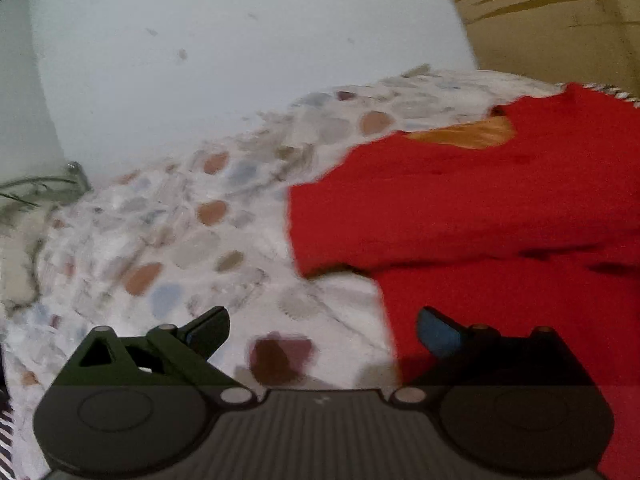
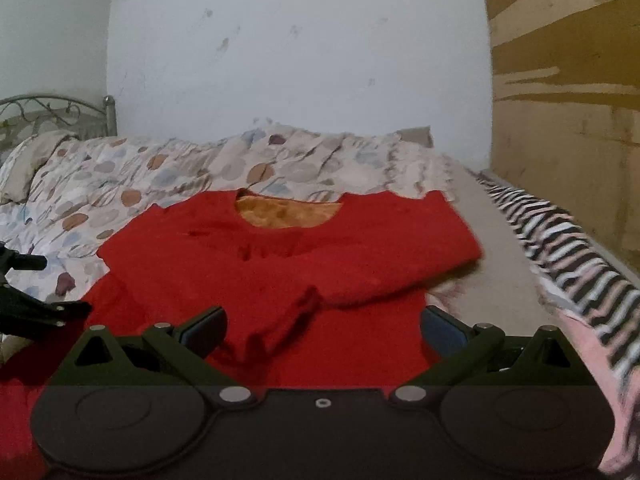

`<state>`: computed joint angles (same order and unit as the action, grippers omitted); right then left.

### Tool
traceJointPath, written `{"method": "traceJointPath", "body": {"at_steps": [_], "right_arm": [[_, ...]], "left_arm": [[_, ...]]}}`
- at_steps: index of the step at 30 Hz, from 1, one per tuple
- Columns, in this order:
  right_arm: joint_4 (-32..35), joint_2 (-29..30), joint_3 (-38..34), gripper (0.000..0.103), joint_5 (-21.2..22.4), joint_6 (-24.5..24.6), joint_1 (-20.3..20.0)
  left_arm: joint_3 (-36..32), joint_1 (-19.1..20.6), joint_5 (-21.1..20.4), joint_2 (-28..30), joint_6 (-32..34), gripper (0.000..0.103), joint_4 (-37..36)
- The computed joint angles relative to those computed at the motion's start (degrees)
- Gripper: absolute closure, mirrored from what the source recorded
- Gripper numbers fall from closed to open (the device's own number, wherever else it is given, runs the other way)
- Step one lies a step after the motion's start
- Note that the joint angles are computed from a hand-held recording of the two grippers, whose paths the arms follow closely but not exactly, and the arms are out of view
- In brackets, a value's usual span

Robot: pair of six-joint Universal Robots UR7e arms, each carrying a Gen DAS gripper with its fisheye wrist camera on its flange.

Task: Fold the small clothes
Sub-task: 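Fold the held sleeve across the shirt body with the left tool and release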

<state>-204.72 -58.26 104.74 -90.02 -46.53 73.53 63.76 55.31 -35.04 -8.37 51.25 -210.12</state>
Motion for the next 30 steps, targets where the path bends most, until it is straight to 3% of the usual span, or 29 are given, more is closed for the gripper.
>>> {"method": "traceJointPath", "body": {"at_steps": [5, 8, 12, 16, 25, 30], "right_arm": [[3.16, 4.14, -6.36, 0.001, -0.94, 4.30, 1.23], [4.52, 6.24, -9.17, 0.001, -2.95, 5.68, 1.79], [7.65, 7.20, -10.62, 0.001, -5.57, 6.29, 1.44], [8.02, 6.74, -10.12, 0.000, -3.94, 7.61, 0.82], [7.56, 6.80, -9.83, 0.000, -4.45, 6.50, 0.95], [6.42, 5.04, -7.58, 0.000, -1.07, 7.94, -0.03]], "left_arm": [[-16.43, 2.17, -1.43, 7.83, 8.69, 0.001, -0.52], [-23.24, 3.39, -2.74, 10.65, 8.36, 0.000, 3.19], [-34.52, 4.10, -2.64, 15.72, 11.69, 0.002, -0.93], [-25.28, 4.97, -5.13, 9.98, 1.81, 0.002, -2.60], [-18.66, 4.64, -0.88, 6.16, -1.84, 0.002, 4.23], [-3.27, 3.06, 0.25, -1.99, -7.66, 0.000, 4.12]]}}
